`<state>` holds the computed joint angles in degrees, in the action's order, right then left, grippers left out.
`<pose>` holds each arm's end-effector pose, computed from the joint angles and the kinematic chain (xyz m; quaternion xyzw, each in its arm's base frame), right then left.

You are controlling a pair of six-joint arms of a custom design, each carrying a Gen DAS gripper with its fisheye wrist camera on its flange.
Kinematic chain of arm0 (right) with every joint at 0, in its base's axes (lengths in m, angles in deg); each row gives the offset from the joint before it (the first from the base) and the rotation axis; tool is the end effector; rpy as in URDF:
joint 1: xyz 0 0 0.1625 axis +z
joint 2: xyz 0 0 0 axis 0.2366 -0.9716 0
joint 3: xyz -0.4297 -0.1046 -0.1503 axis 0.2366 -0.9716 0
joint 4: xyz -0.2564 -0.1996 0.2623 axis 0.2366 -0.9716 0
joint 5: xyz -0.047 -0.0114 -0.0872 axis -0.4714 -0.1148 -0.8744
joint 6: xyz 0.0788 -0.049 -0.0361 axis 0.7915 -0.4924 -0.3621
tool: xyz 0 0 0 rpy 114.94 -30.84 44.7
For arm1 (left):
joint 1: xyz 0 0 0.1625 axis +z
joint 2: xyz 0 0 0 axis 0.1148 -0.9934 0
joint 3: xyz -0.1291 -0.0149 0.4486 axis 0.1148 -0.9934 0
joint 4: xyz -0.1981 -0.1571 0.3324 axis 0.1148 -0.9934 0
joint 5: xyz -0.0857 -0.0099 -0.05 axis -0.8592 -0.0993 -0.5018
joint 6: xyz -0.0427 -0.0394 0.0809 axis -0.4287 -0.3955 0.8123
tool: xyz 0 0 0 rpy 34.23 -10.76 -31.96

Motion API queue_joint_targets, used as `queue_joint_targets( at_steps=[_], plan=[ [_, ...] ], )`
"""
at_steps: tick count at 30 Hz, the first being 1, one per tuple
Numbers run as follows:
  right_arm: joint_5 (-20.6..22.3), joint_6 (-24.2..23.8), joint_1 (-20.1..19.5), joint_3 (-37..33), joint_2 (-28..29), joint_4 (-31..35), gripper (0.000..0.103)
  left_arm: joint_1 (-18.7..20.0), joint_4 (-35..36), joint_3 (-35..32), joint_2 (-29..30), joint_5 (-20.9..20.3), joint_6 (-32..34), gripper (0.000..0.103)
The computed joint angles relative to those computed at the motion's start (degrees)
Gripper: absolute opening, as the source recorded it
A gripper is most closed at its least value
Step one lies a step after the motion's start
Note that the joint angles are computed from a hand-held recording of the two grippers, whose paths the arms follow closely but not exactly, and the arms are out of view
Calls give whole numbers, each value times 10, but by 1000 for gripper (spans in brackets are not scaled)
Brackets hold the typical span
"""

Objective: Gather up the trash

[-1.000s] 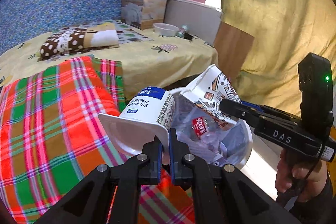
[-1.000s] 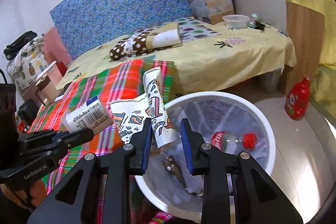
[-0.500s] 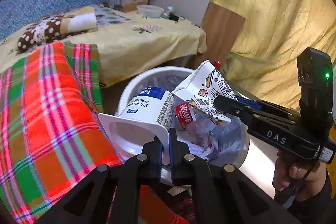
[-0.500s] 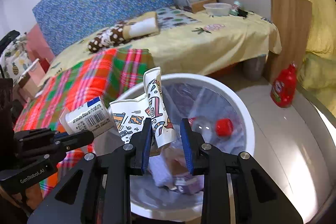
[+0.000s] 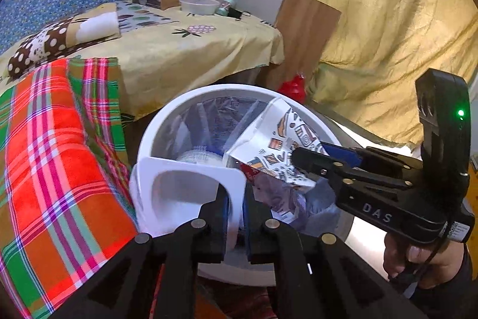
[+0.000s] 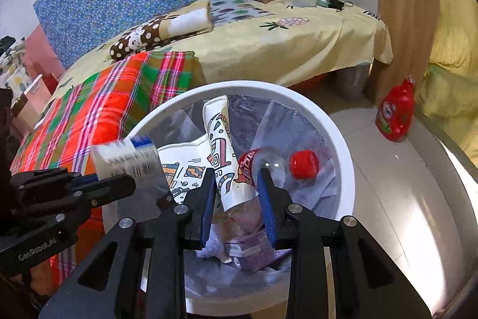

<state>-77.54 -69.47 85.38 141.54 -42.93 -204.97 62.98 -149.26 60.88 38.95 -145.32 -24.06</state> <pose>0.1951 -0.7473 0.0357 0.0734 -0.8829 0.3497 0.3048 -0.1308 -0.8049 0.1033 0.3599 0.9095 -0.1610 0.1320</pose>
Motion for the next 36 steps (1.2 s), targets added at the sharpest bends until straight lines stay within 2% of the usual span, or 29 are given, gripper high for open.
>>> queue_joint_targets(
  at_steps=[6, 8, 17, 30, 36],
  plan=[
    [-18, -8, 4, -4, 3, -5, 36, 2, 2, 0, -2, -8, -1, 24],
    [-22, -11, 5, -5, 4, -10, 38, 2, -3, 5, -6, -8, -1, 24],
    [-24, -14, 19, 6, 5, -34, 38, 0, -29, 37, -31, -5, -3, 24],
    [-15, -33, 56, 31, 14, -85, 39, -2, -127, 145, -113, 11, -6, 24],
    [-5, -48, 71, 47, 17, -116, 44, -5, -173, 194, -150, 32, -11, 24]
  ],
)
